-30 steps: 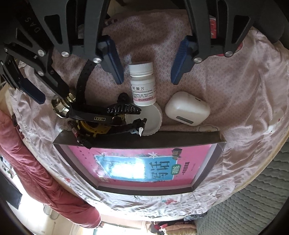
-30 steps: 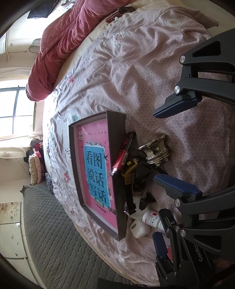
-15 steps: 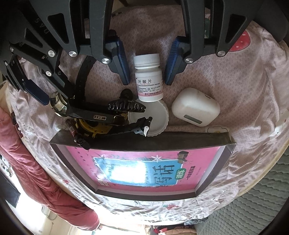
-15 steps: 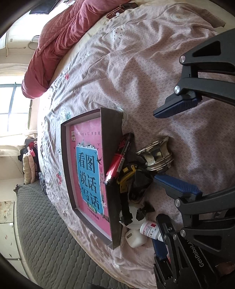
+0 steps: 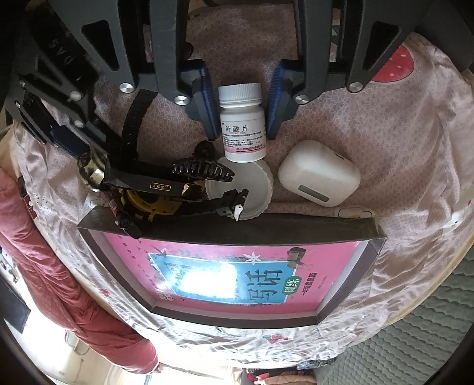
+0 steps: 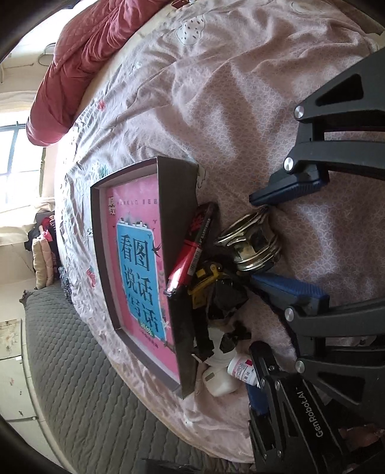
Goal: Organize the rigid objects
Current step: 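Grasp the white pill bottle with the left tool while the right tool grasps the silver metal fitting, then carry the pill bottle with the left tool while the right tool lowers the fitting into the gray box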
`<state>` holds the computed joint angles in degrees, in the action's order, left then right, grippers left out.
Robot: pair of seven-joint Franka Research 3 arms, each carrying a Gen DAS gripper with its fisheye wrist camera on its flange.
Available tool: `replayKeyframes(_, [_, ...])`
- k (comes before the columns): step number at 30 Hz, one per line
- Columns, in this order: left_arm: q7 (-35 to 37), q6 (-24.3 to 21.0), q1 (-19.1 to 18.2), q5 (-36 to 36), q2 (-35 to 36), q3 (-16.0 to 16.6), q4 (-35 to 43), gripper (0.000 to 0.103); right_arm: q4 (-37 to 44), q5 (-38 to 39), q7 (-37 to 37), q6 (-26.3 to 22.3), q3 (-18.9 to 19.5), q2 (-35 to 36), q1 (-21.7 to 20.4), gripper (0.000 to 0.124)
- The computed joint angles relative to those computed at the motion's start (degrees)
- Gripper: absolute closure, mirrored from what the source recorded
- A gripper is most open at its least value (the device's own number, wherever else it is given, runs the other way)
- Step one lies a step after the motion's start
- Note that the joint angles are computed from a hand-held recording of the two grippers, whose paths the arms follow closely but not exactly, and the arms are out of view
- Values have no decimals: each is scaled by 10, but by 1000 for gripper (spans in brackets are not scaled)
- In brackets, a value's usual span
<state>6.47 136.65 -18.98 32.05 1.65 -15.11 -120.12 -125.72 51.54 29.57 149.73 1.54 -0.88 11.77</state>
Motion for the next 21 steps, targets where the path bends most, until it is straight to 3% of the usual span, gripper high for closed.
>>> replayKeyframes(13, [-28,42,7,26,-58,-9,-50,76,0,127,-83,-25,-14,-25,-8,81])
replayKeyframes(15, [-32,49,9,30,-65,-12,-56,76,2,136,-84,-31,-16,-24,-9,89])
replayKeyframes(21, [-26,53,13,23,-70,-15,-59,76,12,118,-53,-31,-15,-10,-15,88])
